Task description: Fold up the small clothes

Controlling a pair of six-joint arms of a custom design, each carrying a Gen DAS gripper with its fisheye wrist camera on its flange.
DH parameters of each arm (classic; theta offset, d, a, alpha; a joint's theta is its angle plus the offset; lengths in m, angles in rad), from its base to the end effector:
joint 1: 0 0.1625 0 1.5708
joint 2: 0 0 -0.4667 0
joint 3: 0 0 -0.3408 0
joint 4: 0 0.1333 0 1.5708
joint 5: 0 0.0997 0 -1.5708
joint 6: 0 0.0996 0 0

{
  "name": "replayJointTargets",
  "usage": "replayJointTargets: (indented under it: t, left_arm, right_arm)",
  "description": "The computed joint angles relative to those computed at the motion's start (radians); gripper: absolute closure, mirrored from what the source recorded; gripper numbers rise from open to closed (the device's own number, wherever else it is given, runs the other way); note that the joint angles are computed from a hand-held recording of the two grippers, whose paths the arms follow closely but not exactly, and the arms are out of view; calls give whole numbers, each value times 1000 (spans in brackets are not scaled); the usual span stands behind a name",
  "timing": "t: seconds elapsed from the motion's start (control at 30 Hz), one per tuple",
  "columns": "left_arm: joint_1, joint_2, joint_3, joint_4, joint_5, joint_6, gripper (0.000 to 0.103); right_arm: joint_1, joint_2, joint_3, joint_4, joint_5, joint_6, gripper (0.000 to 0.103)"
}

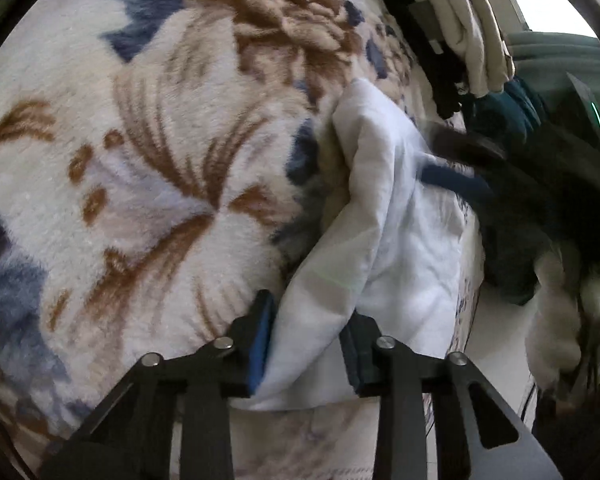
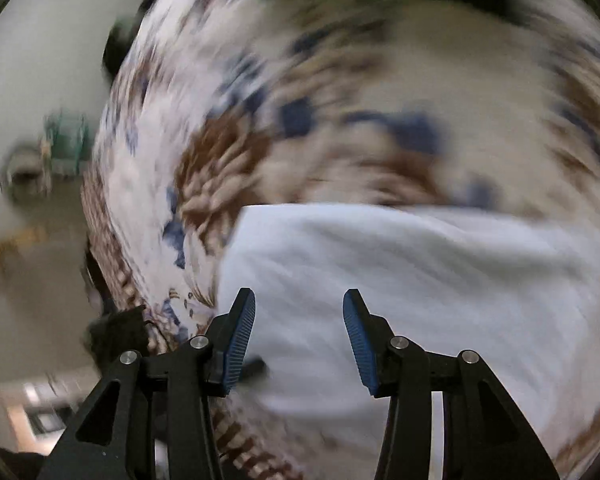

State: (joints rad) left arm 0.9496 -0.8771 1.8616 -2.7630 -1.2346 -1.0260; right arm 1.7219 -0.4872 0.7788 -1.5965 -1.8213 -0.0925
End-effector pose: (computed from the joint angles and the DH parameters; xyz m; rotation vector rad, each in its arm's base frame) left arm -0.2164 -0.5878 0.1660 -0.6568 2.9360 -0.5875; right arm 0.2292 -0.7841 0.1637 0.3955 -2.8341 -0.3719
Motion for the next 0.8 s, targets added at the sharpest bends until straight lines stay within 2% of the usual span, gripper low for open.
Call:
replayJointTargets:
  t: [0.03, 0.07, 0.13, 0.17, 0.23, 0.33, 0.4, 0.47, 0.5, 0.53, 0.57, 0.6, 0.7, 0.8]
  left_arm:
    - [0, 1, 7, -6, 6, -8, 80]
    - [0, -3, 14, -11, 5, -14, 82]
    - [4, -9, 43, -57, -5, -28, 82]
    - [4, -12, 50, -63, -6, -27, 83]
    - [7, -14, 61, -77, -13, -29, 83]
    - [18, -35, 86, -102, -54, -53, 81]
    - [28, -51, 97, -121, -89, -74, 69]
    - [36, -56, 90, -144, -109, -46, 41]
    - [38, -55, 70, -126, -109, -12, 36]
    - [41, -51, 45, -93, -107, 18, 34]
    - [46, -46, 21, -60, -110, 42, 34]
    - [51, -37, -6, -22, -110, 62, 34]
    - [68, 4, -77, 39, -124, 121, 34]
    - [63, 33, -124, 112, -110, 176, 34]
  right_arm:
    - [14, 54, -54, 36, -13, -9, 65]
    - [35, 100, -83, 43, -68, -26, 70]
    - [65, 134, -58, -33, -185, -82, 73]
    - [74, 153, -61, -63, -218, -91, 73]
    - [78, 184, -89, -95, -243, -81, 73]
    - [68, 248, -210, -2, -237, -8, 73]
    - [64, 256, -286, 74, -190, 35, 73]
    - [60, 213, -272, 67, -151, 48, 69]
    - [53, 164, -226, 36, -124, 54, 53]
    - [41, 105, -168, -4, -94, 67, 43]
    - [28, 61, -123, -29, -73, 75, 27]
    - [12, 7, -66, -59, -57, 92, 22]
    - [-49, -124, 48, -86, -63, 142, 22]
    - [-115, -225, 175, -124, -119, 174, 22]
